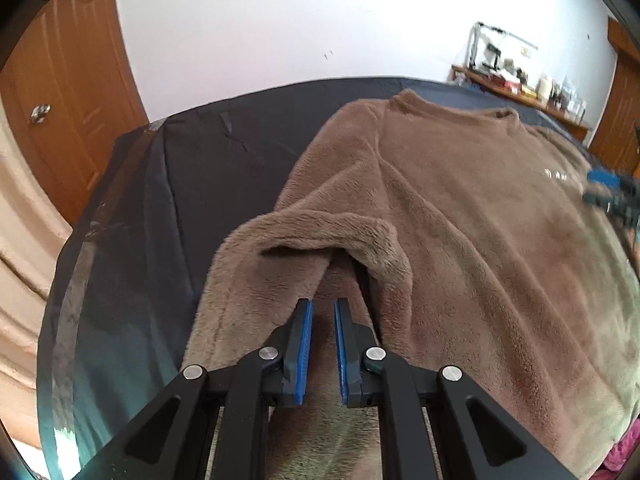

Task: Fold clothes

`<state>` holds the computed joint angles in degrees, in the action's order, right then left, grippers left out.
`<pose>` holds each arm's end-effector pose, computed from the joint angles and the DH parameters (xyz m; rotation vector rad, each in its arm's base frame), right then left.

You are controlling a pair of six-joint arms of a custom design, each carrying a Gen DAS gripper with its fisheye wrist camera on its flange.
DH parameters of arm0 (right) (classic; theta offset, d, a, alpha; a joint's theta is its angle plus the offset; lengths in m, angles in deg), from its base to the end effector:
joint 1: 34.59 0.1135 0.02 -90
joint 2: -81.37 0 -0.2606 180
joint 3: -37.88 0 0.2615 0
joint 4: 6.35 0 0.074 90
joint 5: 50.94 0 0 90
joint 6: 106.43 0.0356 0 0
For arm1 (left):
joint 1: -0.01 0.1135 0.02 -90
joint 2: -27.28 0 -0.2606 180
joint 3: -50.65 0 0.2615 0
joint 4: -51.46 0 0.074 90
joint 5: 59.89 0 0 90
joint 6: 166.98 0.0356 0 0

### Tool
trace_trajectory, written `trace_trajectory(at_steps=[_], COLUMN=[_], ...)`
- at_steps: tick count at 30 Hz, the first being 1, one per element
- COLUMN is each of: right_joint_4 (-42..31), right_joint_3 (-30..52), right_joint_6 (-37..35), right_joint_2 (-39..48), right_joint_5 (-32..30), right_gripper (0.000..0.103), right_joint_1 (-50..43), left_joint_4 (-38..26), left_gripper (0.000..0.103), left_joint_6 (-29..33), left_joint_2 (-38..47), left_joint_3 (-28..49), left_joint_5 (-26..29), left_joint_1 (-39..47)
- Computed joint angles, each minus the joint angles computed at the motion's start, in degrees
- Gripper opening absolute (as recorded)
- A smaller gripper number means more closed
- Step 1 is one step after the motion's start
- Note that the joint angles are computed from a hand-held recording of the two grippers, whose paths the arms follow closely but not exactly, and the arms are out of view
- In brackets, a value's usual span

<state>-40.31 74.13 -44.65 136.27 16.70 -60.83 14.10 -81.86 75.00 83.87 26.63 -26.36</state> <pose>0.1700 -0.0687 0.1581 -0.2012 2.3883 0.0500 0.1492 -0.0716 0.1547 0.4368 2.4416 -0.1584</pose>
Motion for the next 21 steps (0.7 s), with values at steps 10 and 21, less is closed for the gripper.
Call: trace_trajectory(at_steps=[10,21], right_joint_4=[4.9,5.1], right_joint_3=[-3.0,-2.1], right_joint_6=[2.0,2.1], right_joint_2=[5.0,7.9], right_joint_5=[1.2,0.4], right_gripper=[0.102,0.102], right_joint_1=[-0.3,-0.6], left_joint_4=[-7.7,-16.0], left_gripper=[0.019,0.082], left_joint_6=[7.8,12.2], left_joint_2=[-16.1,-28.9], left_joint_3=[-3.1,-5.9], left_joint_5=[10.8,16.1], left_joint_1=[13.1,24.1])
